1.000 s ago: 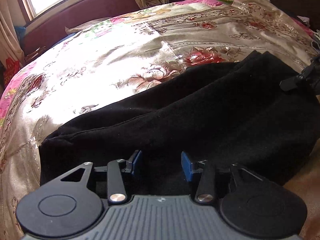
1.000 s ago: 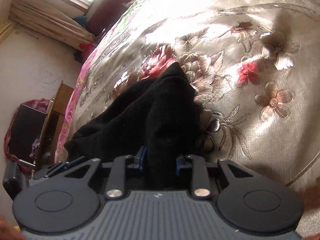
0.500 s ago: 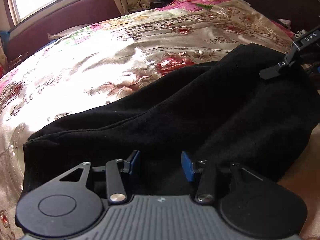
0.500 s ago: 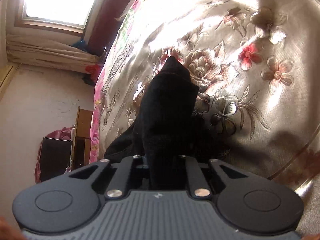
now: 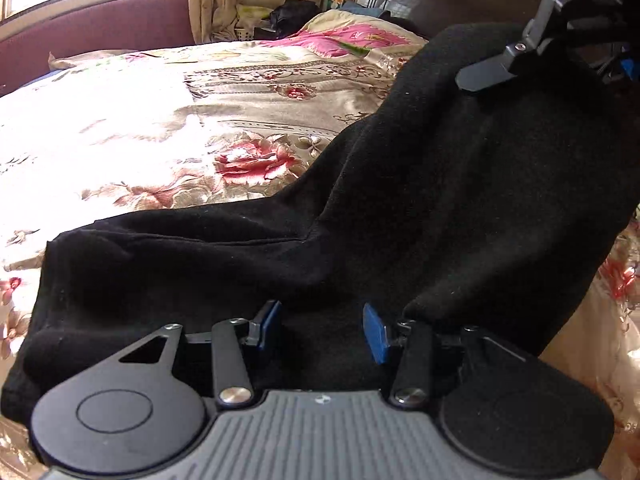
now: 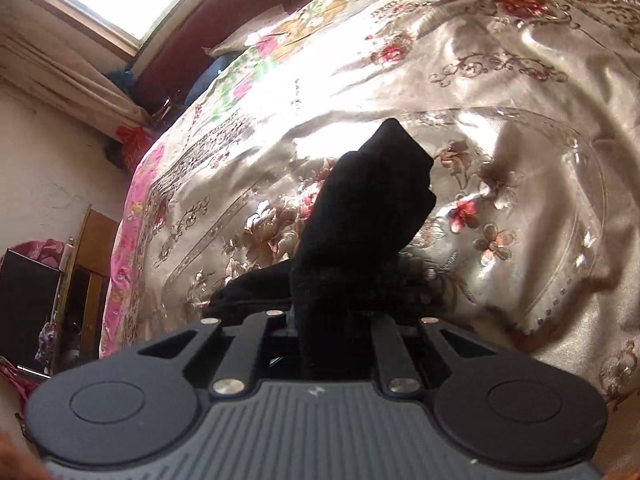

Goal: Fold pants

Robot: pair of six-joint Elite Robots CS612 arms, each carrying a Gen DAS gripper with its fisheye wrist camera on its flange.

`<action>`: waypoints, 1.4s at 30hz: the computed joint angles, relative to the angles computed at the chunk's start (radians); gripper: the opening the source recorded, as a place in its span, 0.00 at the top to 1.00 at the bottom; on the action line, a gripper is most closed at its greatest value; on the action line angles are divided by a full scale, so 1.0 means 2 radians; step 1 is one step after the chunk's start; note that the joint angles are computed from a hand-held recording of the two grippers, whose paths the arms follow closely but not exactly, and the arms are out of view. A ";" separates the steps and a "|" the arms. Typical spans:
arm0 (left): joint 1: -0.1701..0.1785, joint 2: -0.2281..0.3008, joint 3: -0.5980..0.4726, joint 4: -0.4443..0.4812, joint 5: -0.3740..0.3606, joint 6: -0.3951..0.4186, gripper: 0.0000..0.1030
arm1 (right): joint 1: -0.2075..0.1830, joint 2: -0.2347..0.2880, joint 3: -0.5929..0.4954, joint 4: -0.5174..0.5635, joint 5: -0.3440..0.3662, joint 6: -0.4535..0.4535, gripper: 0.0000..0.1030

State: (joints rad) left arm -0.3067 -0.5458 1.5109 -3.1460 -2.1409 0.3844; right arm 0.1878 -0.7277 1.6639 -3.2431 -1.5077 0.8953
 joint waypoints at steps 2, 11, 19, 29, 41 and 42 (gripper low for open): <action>0.012 -0.003 0.003 0.000 -0.012 -0.006 0.43 | 0.014 0.015 -0.039 0.028 -0.003 -0.012 0.87; 0.057 -0.015 0.027 -0.006 -0.036 -0.017 0.43 | 0.074 0.096 -0.209 0.200 -0.045 -0.120 0.86; 0.068 -0.027 0.057 0.020 -0.027 0.013 0.43 | 0.087 0.135 -0.266 0.229 -0.020 -0.085 0.53; 0.083 -0.048 0.079 -0.027 0.007 -0.063 0.43 | 0.076 0.116 -0.243 0.171 -0.033 -0.240 0.46; 0.071 -0.036 0.067 -0.077 0.034 -0.135 0.42 | 0.054 0.166 -0.383 0.396 0.068 -0.647 0.53; 0.071 -0.036 0.070 -0.079 0.036 -0.139 0.42 | 0.052 0.174 -0.407 0.438 0.076 -0.656 0.55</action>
State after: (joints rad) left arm -0.1638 -0.6186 1.6503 -3.3034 -2.0697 0.1055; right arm 0.2915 -0.3792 0.8506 -2.3671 -1.3550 -0.4170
